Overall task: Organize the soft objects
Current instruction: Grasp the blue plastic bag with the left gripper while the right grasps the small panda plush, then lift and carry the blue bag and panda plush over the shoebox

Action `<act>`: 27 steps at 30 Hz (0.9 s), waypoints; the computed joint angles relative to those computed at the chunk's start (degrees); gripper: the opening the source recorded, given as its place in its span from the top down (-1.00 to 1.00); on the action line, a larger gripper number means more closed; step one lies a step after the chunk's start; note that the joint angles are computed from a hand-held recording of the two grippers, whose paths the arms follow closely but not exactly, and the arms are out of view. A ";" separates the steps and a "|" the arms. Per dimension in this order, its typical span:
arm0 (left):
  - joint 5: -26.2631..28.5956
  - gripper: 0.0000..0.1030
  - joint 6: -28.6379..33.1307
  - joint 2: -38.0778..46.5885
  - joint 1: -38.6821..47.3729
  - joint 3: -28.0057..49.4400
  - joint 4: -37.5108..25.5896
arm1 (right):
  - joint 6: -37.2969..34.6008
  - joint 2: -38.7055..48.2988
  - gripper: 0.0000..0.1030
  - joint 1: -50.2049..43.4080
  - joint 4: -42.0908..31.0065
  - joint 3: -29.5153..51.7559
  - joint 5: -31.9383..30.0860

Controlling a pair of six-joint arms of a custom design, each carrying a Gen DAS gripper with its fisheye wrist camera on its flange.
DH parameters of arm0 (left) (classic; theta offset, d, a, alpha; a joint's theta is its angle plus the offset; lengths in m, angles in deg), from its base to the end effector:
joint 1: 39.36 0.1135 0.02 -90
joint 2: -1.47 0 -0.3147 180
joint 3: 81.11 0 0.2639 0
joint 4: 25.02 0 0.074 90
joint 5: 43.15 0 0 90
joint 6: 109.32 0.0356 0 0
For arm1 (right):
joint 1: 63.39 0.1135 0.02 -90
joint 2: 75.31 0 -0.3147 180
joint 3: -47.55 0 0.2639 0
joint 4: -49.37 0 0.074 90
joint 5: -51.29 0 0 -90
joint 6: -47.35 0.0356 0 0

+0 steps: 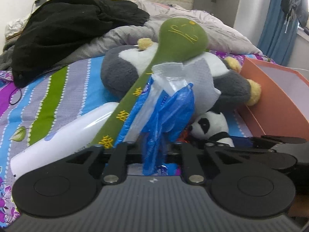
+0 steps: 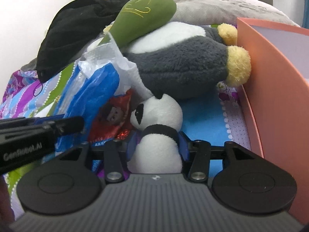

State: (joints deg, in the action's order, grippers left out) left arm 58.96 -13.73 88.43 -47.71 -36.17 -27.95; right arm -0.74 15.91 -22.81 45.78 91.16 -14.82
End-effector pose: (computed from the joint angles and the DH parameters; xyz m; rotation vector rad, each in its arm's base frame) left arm 0.2724 -0.0475 0.1742 0.3873 2.3174 -0.2724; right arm 0.2155 0.1656 0.1502 0.2036 2.3620 0.1728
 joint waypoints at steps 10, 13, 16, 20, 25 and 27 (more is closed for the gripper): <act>2.30 0.86 -2.50 -10.76 1.35 -3.22 -6.44 | 2.37 -6.36 0.18 6.44 -8.65 0.82 5.74; 3.63 0.88 -3.39 -15.27 2.48 -4.40 -10.26 | 4.08 -9.05 0.18 9.09 -12.37 0.92 7.51; 5.98 0.88 -4.03 -19.63 4.49 -5.50 -14.67 | 6.89 -11.52 0.18 12.68 -16.92 1.03 9.69; 7.94 0.88 -3.56 -25.44 6.83 -7.07 -20.82 | 11.82 -13.64 0.18 18.03 -22.69 0.96 11.81; 11.21 0.88 -0.86 -31.79 10.35 -7.82 -31.31 | 21.12 -14.78 0.18 26.22 -30.64 1.22 13.74; 11.64 0.88 0.44 -34.62 11.30 -8.43 -35.17 | 25.73 -15.48 0.18 30.15 -34.63 1.27 14.50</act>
